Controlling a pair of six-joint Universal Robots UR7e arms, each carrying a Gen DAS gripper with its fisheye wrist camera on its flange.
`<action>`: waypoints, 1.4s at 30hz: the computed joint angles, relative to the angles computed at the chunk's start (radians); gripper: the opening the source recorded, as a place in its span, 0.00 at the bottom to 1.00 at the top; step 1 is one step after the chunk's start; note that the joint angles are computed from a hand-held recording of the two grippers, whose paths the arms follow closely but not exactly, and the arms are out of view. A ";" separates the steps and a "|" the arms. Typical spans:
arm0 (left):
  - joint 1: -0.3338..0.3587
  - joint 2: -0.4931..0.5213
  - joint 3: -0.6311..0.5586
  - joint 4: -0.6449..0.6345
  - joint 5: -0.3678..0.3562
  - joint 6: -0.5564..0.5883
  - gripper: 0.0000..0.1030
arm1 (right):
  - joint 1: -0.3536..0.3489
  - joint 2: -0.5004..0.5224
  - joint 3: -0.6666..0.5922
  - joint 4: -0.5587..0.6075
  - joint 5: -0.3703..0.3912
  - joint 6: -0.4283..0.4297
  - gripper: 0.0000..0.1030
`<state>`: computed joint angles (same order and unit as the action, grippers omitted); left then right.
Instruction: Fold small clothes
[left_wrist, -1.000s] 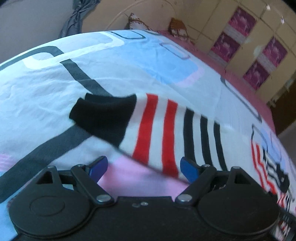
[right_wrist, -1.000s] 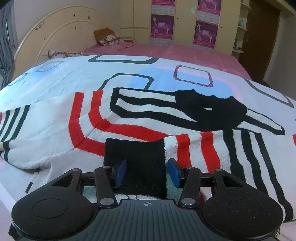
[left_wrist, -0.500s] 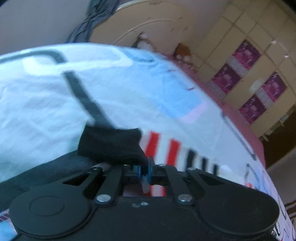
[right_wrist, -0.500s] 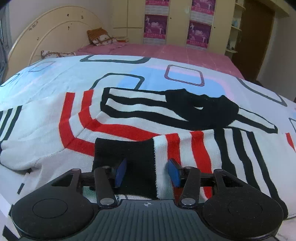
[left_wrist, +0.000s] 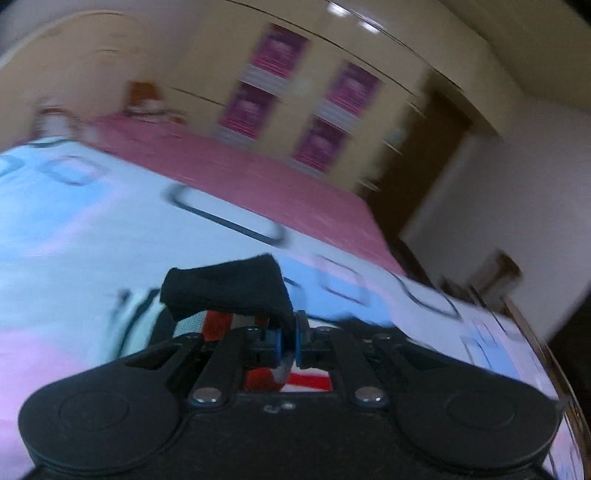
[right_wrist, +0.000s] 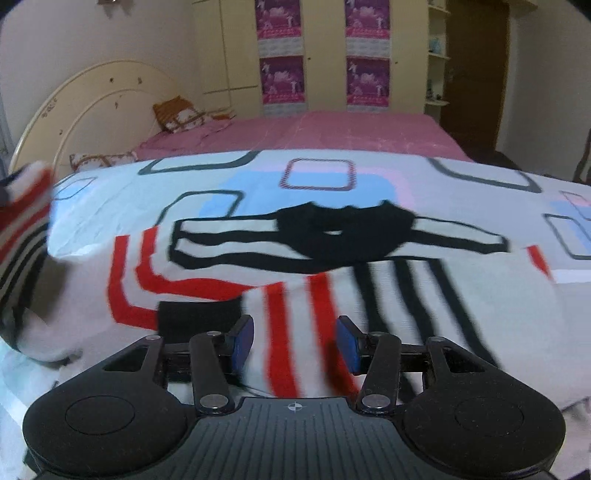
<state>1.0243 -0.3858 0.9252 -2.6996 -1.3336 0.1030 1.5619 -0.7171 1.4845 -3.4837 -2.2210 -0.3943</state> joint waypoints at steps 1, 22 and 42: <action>-0.011 0.023 -0.018 0.028 -0.019 0.014 0.06 | -0.003 -0.015 0.023 -0.019 -0.003 -0.007 0.47; -0.114 0.079 0.125 0.012 0.105 0.210 0.83 | -0.075 -0.227 0.292 -0.101 0.108 0.054 0.78; -0.046 0.048 0.244 -0.255 0.439 0.357 0.33 | -0.039 -0.075 0.051 -0.033 0.078 -0.044 0.05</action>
